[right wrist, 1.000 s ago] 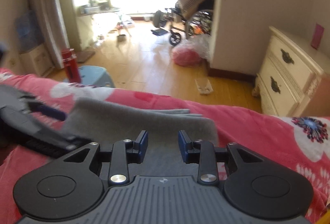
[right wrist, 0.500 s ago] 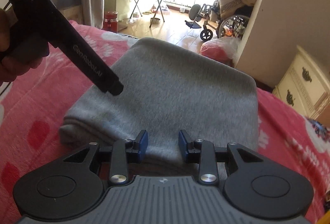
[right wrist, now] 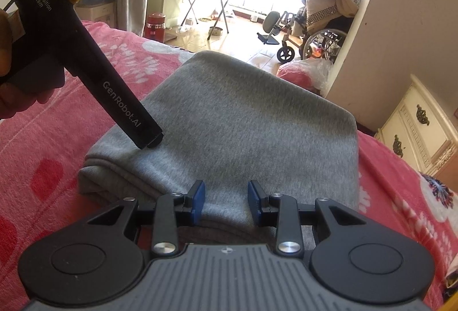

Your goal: Fold clothes

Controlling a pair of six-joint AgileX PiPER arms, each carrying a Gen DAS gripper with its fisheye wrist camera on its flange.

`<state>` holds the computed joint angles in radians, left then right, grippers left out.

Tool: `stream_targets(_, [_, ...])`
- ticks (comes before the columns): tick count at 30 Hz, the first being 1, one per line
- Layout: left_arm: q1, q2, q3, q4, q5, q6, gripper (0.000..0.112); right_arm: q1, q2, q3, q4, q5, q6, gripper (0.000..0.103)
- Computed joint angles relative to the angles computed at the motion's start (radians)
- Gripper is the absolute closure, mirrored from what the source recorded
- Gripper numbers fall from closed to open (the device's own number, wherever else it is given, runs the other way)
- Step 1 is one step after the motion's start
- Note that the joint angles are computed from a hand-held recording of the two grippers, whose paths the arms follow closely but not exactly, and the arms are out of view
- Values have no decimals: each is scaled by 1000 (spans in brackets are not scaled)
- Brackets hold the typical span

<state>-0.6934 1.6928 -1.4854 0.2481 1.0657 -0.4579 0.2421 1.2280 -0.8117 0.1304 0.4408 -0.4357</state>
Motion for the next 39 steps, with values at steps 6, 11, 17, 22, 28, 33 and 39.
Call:
stream_targets(6, [-11,1,2,21,2,-20,10,-2,4,3,9,-13,-20,68])
stream_targets(11, [-3,5,-1,10,1,-17,10,-152,27,-82,307,59,-234,64])
stream_targets(17, [-4,5,2,14,-1,-20,9,-357,170,-242,429,169,-181,61])
stream_targets(22, [-7,7,1,18,0,-33,9,-542,329,-353,664,353,-194,43])
stream_targets(28, [-5,11,-3,15,1,-36,9,-679,525,-474,802,549,-111,32])
stream_targets(33, [-2,11,0,13,-3,-35,9,-742,654,-551,897,662,-98,24])
stream_targets(39, [4,-3,28,6,-39,-26,9,-773,743,-610,969,749,-119,4])
